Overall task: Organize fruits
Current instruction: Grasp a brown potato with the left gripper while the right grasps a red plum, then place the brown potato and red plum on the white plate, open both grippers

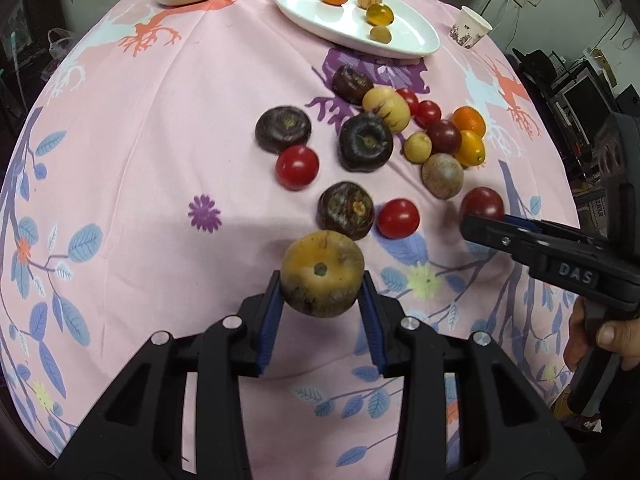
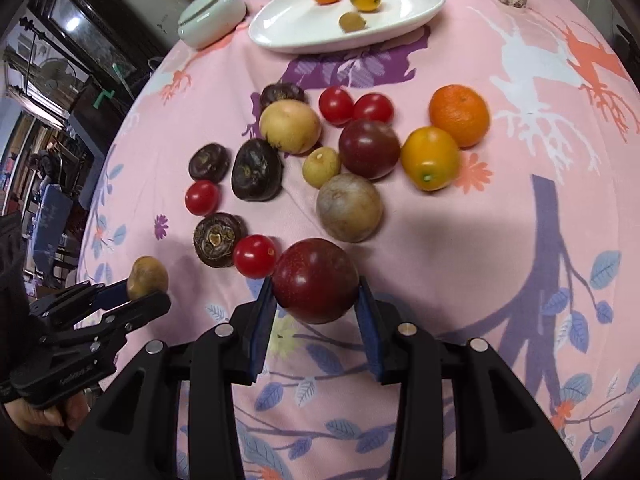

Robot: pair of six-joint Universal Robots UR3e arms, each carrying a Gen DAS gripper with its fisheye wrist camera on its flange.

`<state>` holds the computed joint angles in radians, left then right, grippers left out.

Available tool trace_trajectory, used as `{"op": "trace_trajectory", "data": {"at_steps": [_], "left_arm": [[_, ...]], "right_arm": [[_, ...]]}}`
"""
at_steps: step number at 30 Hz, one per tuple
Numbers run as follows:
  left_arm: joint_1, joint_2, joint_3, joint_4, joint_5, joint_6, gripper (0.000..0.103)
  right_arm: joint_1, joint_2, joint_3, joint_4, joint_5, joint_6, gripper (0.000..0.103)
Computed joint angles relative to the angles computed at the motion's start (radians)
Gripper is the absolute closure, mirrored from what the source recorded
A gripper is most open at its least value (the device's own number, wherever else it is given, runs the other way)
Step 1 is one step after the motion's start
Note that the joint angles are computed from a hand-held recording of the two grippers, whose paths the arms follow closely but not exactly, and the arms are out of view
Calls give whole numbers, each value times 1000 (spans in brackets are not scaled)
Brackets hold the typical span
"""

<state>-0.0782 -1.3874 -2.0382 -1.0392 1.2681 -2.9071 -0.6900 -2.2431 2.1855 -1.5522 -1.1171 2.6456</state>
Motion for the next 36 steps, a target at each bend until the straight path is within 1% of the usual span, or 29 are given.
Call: {"op": "trace_trajectory", "data": {"at_steps": [3, 7, 9, 15, 16, 20, 24, 27, 32, 36], "left_arm": [[-24, -52, 66, 15, 5, -15, 65], [-50, -136, 191, 13, 1, -26, 65], [-57, -186, 266, 4, -16, -29, 65], [-100, -390, 573, -17, -13, -58, 65], [-110, -429, 631, -19, -7, -66, 65], [-141, -597, 876, -55, 26, -88, 65], [-161, -766, 1102, -108, 40, -112, 65], [-174, -872, 1229, -141, 40, -111, 65], [-202, -1097, 1553, -271, 83, -125, 65], [-212, -1286, 1864, -413, 110, -150, 65]], "right_arm": [[-69, -20, -52, 71, 21, -45, 63], [-116, 18, -128, 75, 66, -55, 63], [-102, 70, -161, 25, 90, -27, 63], [17, 293, -279, -264, 79, 114, 63], [43, 344, -305, -316, 72, 141, 63], [92, 497, -391, -436, 61, 201, 63], [134, 627, -446, -528, 44, 248, 63], [163, 733, -492, -592, 24, 278, 63], [214, 905, -599, -652, -42, 322, 63], [238, 989, -641, -700, -70, 349, 62]]}}
